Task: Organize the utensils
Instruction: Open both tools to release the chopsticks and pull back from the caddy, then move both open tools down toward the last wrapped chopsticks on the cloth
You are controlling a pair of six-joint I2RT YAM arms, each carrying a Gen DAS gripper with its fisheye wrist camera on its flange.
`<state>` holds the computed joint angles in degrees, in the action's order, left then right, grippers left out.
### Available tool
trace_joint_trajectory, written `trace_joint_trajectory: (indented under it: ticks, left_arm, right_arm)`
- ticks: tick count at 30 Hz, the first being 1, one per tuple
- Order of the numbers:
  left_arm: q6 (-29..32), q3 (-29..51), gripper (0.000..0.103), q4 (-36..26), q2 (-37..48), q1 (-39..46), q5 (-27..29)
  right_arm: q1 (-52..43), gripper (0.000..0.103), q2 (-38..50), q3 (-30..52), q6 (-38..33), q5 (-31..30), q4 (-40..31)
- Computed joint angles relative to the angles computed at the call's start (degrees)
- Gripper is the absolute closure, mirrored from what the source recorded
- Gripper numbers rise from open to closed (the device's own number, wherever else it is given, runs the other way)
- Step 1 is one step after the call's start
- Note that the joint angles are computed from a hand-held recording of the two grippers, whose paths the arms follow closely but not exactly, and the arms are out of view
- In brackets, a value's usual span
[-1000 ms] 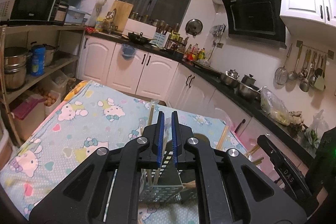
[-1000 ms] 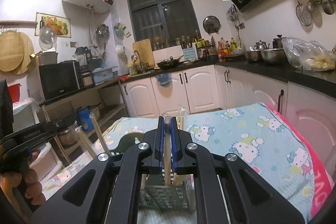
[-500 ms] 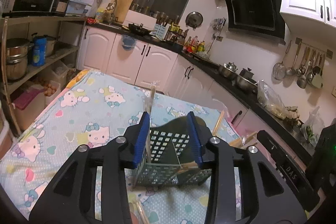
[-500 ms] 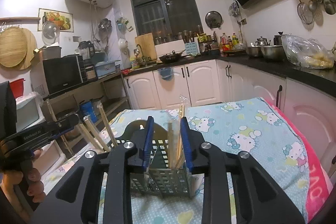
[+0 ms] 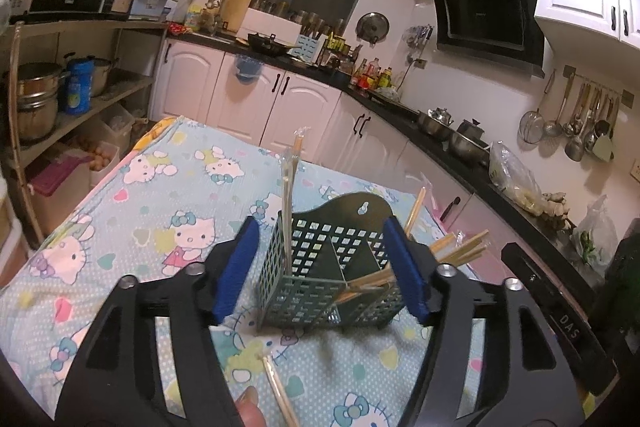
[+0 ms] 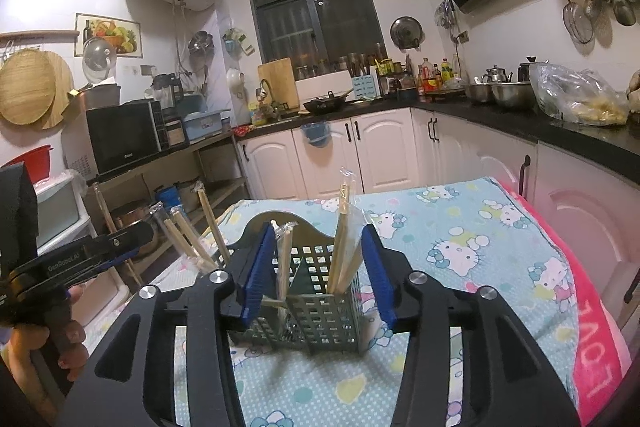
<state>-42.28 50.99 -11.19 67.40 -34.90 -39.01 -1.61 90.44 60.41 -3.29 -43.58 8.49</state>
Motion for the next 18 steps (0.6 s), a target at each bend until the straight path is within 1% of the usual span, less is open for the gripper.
trace_joint_trajectory:
  ticks: [2,4,5,7,9,11,18]
  left_arm:
    - [-0.67,-0.30,0.037,-0.62,-0.58,-0.66,-0.63]
    - [-1.42,-0.61,0.029,-1.20,-1.08,-1.56,-1.41]
    - [-1.80,-0.61,0.026,-1.54,-1.16,-1.86,-1.53]
    - [-2.75,-0.81,0.016,-2.62,-1.62,-2.34,-1.44]
    - [-3.68,-1.08,0.012,-3.53,-1.99,-2.83,-1.84]
    - [-4.66,-1.19,0.012,-4.65,-2.21,-3.30,-2.30]
    - [-7.81,-3.34,0.012,-6.86,-4.05,-4.72,-3.32]
  right_arm:
    - [-0.33,0.051,-0.93,-0.64,-0.24,-0.20,-0.36]
    - [-0.61,0.049,-1.37,-1.00,-0.25,-0.82,-0.52]
    - [-0.75,0.048,-1.75,-1.28,-0.42,-0.90,-0.70]
    - [-0.94,0.044,-2.16,-1.60,-0.75,-1.06,-0.95]
    - [-1.44,0.039,-2.99,-2.26,-0.99,-1.83,-1.54]
    - [-2.20,0.036,-3.76,-2.98,-1.55,-2.70,-1.98]
    - [-3.39,0.035,-6.90,-5.84,-5.34,-3.89,-4.93]
